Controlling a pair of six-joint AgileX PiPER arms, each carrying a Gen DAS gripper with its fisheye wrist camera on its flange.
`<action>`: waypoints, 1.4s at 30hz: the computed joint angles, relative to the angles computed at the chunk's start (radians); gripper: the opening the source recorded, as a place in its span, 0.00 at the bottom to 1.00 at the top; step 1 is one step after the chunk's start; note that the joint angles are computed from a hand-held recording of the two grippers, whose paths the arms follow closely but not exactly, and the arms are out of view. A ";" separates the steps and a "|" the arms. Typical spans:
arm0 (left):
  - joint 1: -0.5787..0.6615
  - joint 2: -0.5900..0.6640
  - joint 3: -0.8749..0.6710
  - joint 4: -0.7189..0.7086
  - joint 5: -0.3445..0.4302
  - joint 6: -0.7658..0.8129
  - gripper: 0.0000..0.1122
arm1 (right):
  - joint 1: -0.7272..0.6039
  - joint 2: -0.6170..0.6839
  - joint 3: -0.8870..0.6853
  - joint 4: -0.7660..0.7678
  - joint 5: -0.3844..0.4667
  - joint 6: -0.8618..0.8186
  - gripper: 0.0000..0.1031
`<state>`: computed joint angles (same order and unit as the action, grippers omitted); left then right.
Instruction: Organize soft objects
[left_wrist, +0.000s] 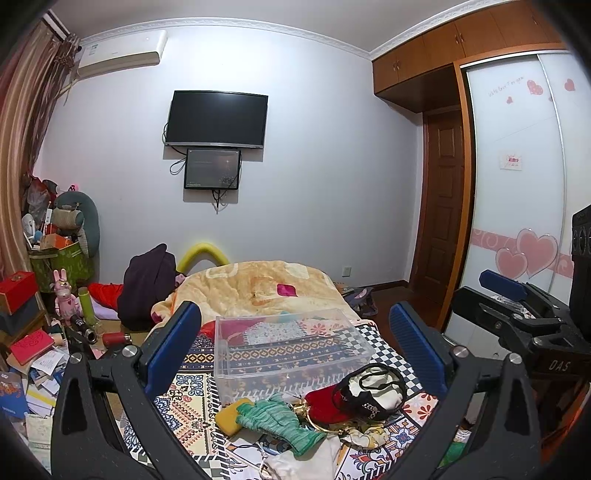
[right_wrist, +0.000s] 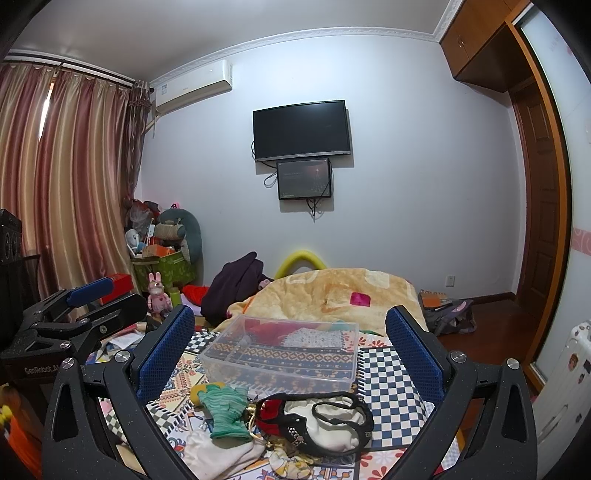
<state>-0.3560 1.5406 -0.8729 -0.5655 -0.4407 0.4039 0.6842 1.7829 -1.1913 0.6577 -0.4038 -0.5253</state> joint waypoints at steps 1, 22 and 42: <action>0.001 -0.001 0.001 0.005 -0.001 -0.004 0.92 | 0.000 -0.001 -0.001 0.000 0.001 0.001 1.00; -0.002 0.014 -0.012 -0.029 0.005 0.024 0.92 | -0.004 0.017 -0.018 0.022 0.017 -0.013 1.00; 0.101 0.338 -0.182 0.006 0.257 -0.064 0.74 | -0.158 0.234 -0.104 -0.004 0.287 0.074 1.00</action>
<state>-0.2552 1.8790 -1.0548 -0.5598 -0.1839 0.3399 0.5263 2.0169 -1.2951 0.6540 -0.1172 -0.4511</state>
